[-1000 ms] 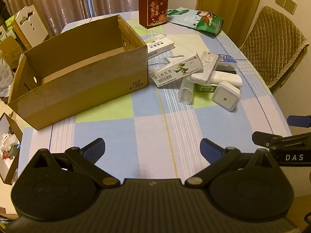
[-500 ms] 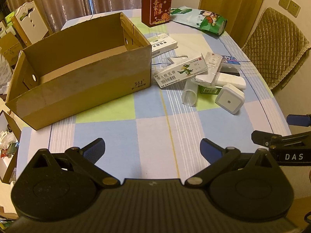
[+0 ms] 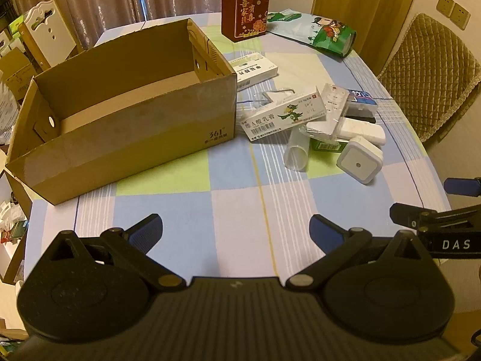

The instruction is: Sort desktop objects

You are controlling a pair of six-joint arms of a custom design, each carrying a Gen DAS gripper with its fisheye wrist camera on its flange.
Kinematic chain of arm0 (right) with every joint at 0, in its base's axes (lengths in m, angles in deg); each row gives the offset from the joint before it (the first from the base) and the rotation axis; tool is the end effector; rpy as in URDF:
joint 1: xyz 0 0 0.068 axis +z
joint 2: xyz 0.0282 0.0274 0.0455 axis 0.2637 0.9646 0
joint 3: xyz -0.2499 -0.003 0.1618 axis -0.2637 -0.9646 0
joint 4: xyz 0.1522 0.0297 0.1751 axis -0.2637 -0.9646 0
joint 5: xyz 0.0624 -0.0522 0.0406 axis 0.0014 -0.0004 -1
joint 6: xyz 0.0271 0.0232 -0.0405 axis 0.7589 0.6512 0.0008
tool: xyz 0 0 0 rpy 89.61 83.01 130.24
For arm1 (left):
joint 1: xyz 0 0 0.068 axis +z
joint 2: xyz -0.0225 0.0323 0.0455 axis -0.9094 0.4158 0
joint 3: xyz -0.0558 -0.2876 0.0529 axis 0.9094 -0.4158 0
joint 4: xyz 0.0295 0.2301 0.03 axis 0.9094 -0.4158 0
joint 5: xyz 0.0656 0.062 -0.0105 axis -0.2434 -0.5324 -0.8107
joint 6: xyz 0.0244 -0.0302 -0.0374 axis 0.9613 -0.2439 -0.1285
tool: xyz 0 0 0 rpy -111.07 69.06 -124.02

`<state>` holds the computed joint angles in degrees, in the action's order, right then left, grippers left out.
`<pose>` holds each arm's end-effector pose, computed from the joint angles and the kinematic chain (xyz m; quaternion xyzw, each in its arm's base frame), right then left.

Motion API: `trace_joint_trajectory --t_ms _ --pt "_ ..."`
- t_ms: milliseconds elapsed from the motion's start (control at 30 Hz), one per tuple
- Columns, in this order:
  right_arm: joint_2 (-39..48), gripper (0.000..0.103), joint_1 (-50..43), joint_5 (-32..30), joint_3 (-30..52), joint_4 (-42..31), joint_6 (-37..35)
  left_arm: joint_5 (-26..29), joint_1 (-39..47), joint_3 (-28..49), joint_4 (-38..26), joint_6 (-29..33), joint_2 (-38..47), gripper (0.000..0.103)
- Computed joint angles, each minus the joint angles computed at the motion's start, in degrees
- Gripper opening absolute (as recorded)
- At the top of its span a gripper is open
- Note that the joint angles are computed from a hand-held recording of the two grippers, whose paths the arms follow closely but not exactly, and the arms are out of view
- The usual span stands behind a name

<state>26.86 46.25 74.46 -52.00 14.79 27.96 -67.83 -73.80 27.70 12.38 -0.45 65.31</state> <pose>0.1127 0.0544 0.1670 0.0703 0.9597 -0.0107 0.2718 0.1928 -0.0343 0.1874 0.2162 0.9407 -0.0654 0.2533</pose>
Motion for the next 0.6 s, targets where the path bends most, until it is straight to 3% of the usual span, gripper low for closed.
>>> trace_joint_trajectory --t_ms 600 --pt "1.41 0.103 -11.05 -5.93 -0.95 4.89 -10.08 -2.17 -3.27 1.22 2.67 -3.62 2.89 0.103"
